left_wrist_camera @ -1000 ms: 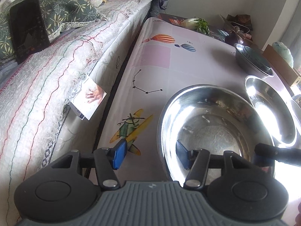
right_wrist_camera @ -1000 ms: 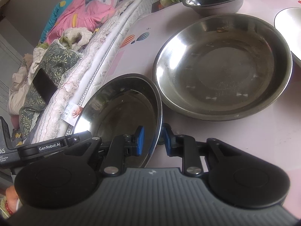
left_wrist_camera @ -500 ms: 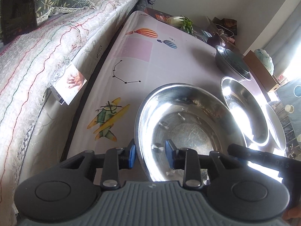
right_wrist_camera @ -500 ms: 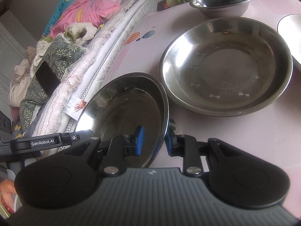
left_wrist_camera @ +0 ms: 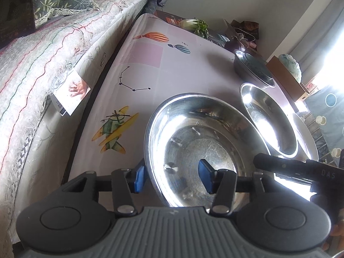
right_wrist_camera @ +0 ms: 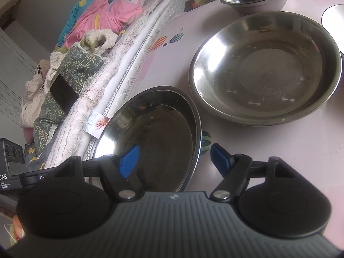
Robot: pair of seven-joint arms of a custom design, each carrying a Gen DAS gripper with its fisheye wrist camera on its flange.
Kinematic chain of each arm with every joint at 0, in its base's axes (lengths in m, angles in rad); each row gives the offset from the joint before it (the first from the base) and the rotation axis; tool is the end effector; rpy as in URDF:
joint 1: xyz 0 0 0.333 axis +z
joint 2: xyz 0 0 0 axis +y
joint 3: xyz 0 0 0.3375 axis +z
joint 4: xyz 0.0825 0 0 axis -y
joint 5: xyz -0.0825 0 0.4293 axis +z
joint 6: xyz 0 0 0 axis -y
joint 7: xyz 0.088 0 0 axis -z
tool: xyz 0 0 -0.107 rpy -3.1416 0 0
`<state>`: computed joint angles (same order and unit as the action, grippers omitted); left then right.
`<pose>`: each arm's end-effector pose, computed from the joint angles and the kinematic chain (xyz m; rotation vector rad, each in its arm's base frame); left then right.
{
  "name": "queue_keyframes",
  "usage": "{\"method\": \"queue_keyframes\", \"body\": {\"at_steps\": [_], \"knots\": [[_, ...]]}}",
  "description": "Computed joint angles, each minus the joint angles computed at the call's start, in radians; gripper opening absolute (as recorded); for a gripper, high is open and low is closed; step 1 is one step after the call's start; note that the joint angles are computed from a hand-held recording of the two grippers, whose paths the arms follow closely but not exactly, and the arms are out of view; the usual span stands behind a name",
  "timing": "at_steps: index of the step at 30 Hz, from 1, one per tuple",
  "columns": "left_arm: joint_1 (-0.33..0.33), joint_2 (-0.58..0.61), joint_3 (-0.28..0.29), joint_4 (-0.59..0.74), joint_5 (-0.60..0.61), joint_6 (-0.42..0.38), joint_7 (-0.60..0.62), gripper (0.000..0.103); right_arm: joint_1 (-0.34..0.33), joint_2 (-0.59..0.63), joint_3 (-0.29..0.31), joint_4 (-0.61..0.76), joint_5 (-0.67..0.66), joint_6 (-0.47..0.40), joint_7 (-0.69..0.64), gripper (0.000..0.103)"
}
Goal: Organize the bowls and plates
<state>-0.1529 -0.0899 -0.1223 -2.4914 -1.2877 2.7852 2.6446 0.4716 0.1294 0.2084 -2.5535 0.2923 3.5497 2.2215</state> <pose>0.4929 -0.0938 0.3271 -1.8392 2.2394 -1.0623 0.4293 0.3013 0.3047 -1.3517 1.8449 -0.0861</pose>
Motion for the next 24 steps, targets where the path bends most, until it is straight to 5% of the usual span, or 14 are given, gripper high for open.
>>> {"method": "queue_keyframes", "body": {"at_steps": [3,16,24], "knots": [[-0.001,0.000,0.003,0.000,-0.054,-0.010,0.053,0.060,-0.003,0.004,0.000,-0.001,-0.004,0.013,0.006,0.101],[0.045,0.006,0.013,0.006,-0.223,-0.148,0.187,0.095,0.011,0.016,-0.002,0.003,0.021,0.037,-0.040,0.102],[0.060,0.011,0.003,0.010,-0.216,-0.165,0.186,0.099,-0.038,0.025,0.011,-0.017,-0.096,0.088,0.075,0.102]]}}
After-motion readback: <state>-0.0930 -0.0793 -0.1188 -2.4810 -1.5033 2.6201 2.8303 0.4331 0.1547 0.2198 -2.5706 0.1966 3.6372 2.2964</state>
